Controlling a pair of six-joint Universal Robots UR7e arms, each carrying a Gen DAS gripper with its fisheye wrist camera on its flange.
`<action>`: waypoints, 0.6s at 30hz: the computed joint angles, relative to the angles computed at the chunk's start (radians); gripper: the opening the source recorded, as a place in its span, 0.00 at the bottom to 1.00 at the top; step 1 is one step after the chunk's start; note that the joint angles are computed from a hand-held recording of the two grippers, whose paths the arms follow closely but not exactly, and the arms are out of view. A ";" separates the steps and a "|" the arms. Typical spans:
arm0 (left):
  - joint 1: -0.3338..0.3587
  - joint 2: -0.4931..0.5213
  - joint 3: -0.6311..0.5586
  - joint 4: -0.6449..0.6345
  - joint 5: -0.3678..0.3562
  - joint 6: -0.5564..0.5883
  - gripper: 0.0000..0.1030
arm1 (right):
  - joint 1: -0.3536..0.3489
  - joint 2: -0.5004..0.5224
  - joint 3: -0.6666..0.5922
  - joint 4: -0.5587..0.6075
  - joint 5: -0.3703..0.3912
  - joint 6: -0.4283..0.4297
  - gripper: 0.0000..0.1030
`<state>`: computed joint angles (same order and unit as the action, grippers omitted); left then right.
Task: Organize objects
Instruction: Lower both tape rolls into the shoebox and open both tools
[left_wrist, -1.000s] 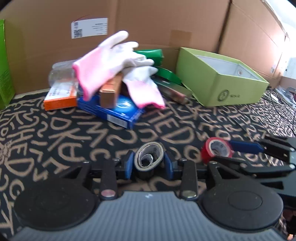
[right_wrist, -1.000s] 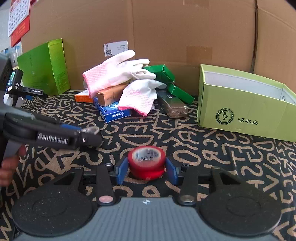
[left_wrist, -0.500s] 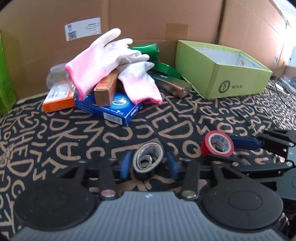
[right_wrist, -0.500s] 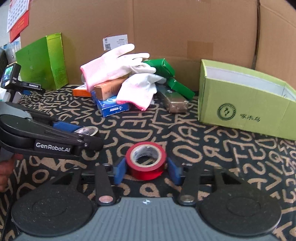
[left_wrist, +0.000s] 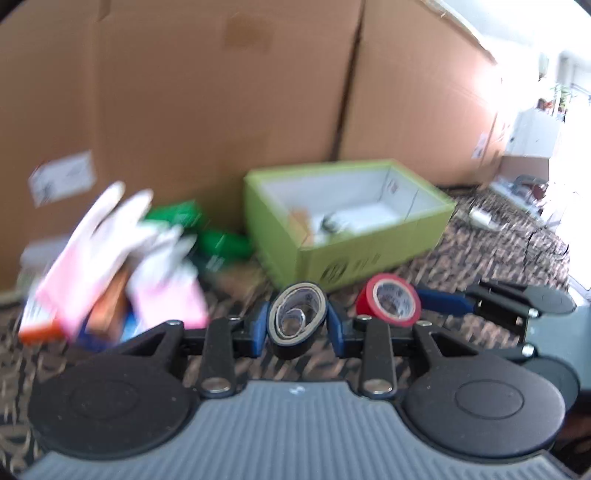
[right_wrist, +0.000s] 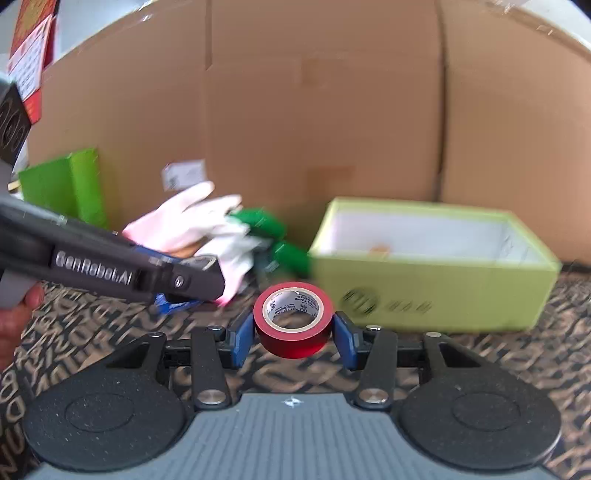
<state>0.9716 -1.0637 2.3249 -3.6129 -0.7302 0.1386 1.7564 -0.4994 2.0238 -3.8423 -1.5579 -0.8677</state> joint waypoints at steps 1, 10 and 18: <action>0.005 0.007 -0.040 0.033 -0.021 0.004 0.32 | 0.000 -0.007 -0.011 -0.006 -0.004 -0.005 0.49; 0.092 0.205 -0.486 0.390 -0.091 -0.068 0.32 | 0.000 0.017 -0.272 0.047 -0.135 -0.033 0.49; 0.172 0.333 -0.722 0.677 -0.093 -0.109 0.32 | -0.019 0.093 -0.553 0.382 -0.300 0.047 0.49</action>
